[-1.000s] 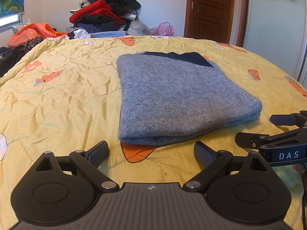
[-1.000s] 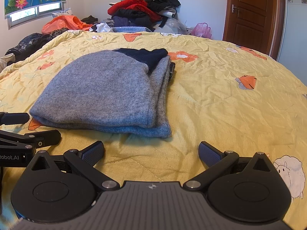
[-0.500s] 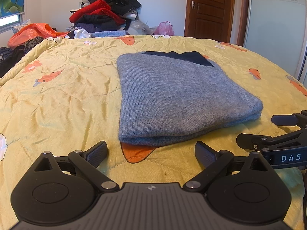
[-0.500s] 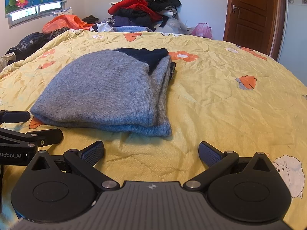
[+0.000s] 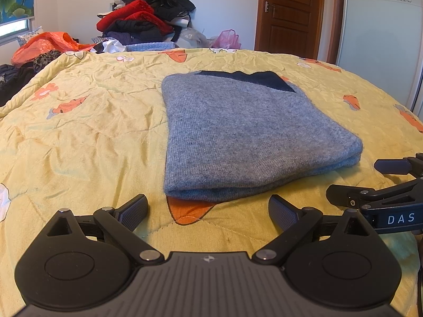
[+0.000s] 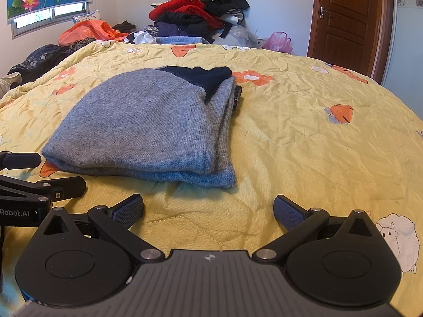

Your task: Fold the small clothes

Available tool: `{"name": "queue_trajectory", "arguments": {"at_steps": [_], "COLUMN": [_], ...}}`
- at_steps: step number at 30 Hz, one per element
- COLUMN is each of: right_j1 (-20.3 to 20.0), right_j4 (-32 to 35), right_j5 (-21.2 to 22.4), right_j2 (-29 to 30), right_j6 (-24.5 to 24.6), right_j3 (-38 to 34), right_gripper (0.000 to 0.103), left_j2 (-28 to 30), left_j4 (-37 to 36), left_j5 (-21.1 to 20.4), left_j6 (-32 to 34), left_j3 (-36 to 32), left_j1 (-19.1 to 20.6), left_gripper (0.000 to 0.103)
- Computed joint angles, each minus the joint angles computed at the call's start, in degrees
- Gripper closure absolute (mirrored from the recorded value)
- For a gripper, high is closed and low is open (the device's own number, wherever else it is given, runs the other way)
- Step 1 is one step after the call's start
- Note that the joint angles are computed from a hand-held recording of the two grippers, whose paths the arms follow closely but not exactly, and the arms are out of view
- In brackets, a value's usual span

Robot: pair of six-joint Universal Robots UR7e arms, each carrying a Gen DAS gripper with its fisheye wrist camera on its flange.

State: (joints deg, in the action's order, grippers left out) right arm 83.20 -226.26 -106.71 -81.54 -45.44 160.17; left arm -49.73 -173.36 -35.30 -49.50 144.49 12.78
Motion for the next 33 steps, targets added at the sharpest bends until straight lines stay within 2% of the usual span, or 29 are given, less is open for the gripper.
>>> {"name": "queue_trajectory", "arguments": {"at_steps": [33], "right_j1": [0.0], "right_j4": [0.0], "right_j5": [0.0], "right_j2": [0.0], "right_j6": [0.0], "right_j3": [0.0], "right_gripper": [0.000], "left_j2": [-0.2], "left_j4": [2.1], "left_j5": [0.1], "left_j6": [-1.0], "left_j3": [-0.4], "left_j1": [-0.1], "left_gripper": [0.002]}}
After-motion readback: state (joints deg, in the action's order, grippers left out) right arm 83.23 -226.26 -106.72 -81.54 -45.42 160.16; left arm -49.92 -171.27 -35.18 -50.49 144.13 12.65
